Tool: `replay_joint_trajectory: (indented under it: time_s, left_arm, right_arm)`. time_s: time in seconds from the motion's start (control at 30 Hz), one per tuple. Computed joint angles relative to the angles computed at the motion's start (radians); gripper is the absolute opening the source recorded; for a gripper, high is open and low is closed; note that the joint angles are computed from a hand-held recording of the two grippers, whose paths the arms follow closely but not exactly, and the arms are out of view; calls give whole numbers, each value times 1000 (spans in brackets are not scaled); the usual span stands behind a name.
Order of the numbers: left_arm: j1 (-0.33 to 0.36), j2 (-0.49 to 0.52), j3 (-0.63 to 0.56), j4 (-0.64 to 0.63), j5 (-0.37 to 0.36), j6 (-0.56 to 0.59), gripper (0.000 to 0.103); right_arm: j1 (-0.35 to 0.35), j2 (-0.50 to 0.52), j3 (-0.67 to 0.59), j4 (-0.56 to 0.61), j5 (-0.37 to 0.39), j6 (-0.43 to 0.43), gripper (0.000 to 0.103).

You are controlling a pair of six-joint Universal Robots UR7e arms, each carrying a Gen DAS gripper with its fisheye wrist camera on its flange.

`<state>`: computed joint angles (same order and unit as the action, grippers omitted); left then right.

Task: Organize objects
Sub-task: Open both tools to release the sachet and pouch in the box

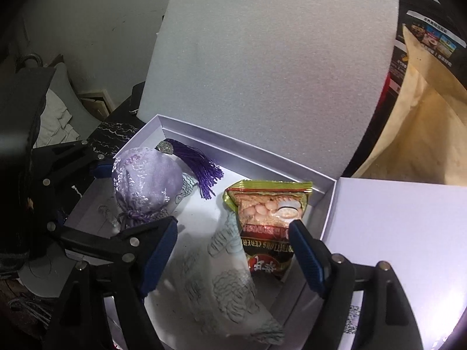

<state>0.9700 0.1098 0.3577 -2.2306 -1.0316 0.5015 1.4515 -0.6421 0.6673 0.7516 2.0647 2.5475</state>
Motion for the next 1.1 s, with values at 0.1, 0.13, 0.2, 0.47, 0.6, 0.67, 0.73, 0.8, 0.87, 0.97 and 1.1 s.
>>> replay_joint_trajectory:
  time_s: [0.1, 0.13, 0.2, 0.47, 0.6, 0.67, 0.73, 0.8, 0.87, 0.97, 1.1]
  left_arm:
    - [0, -20, 43, -27, 0, 6, 62]
    - [-1, -26, 55, -32, 3, 6, 62]
    - [-3, -44, 90, -49, -2, 8, 62]
    - [-32, -75, 142, -73, 7, -4, 65]
    - [-40, -115, 190, -104, 14, 5, 67]
    - [-49, -161, 274, -149, 21, -1, 67]
    - [-87, -204, 355, -171, 34, -42, 67]
    - [-96, -237, 409, -195, 42, -50, 68]
    - [-101, -263, 448, -212, 47, -55, 68]
    - [-119, -304, 509, -227, 71, -80, 68]
    - [-134, -359, 593, -269, 78, -89, 68]
  right_arm:
    - [7, -18, 29, -31, 22, -5, 79]
    - [8, -26, 42, -42, 25, -7, 79]
    - [10, -43, 67, -60, 24, -7, 79]
    - [26, -134, 194, -134, 47, 3, 79]
    - [42, -178, 254, -173, 66, 3, 79]
    - [50, -202, 286, -192, 73, 1, 79]
    - [56, -225, 315, -205, 76, -1, 79]
    - [62, -246, 341, -214, 76, 0, 79]
    - [65, -263, 366, -221, 68, 3, 79]
    - [74, -285, 402, -243, 70, 3, 79]
    - [87, -319, 452, -268, 70, 4, 79]
